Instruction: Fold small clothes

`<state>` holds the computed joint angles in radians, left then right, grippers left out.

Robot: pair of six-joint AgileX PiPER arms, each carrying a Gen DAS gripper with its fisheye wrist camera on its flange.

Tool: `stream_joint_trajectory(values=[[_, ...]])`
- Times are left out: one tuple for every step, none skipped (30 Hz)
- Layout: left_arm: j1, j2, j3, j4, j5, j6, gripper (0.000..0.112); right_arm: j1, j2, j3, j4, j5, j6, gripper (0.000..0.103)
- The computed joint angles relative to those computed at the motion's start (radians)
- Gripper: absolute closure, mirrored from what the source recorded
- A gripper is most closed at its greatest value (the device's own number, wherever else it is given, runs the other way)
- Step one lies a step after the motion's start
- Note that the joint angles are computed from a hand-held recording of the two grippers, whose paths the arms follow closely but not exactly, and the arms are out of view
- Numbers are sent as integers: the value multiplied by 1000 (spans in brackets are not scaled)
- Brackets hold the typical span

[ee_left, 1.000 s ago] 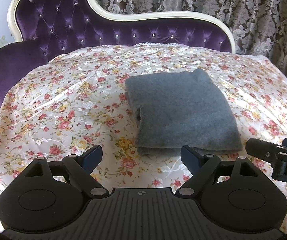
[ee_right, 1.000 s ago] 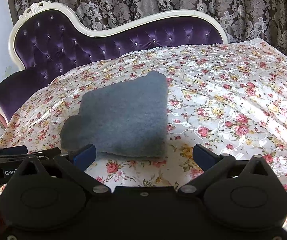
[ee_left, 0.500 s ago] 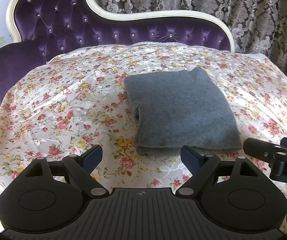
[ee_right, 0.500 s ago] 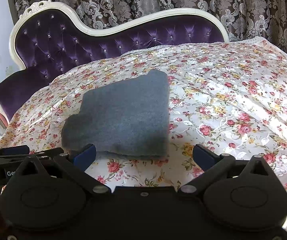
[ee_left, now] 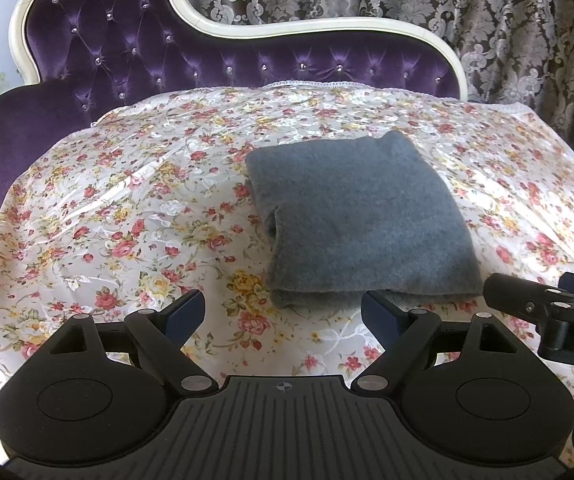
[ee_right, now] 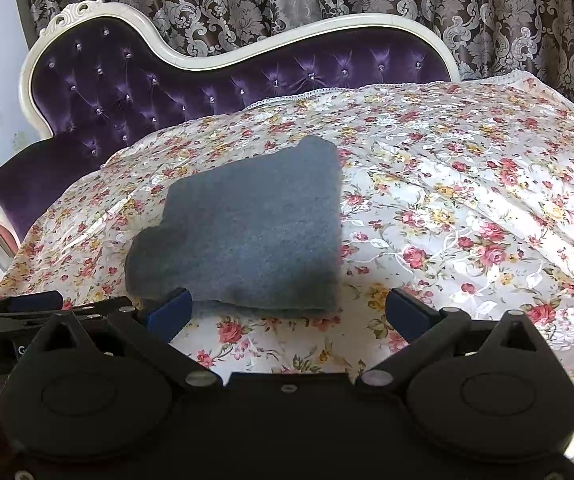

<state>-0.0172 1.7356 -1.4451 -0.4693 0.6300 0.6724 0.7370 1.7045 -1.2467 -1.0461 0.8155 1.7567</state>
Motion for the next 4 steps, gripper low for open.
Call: stream_joint_trajectory(values=[[0, 0, 0, 1, 0, -1, 27, 1, 2, -1, 0, 0, 1, 1], [-1, -1, 1, 2, 0, -3, 27, 1, 1, -1, 0, 0, 1, 1], [-2, -1, 1, 3, 0, -4, 27, 0, 1, -1, 0, 0, 0, 1], [-1, 1, 0, 1, 1, 0, 27, 0, 1, -1, 0, 0, 0, 1]])
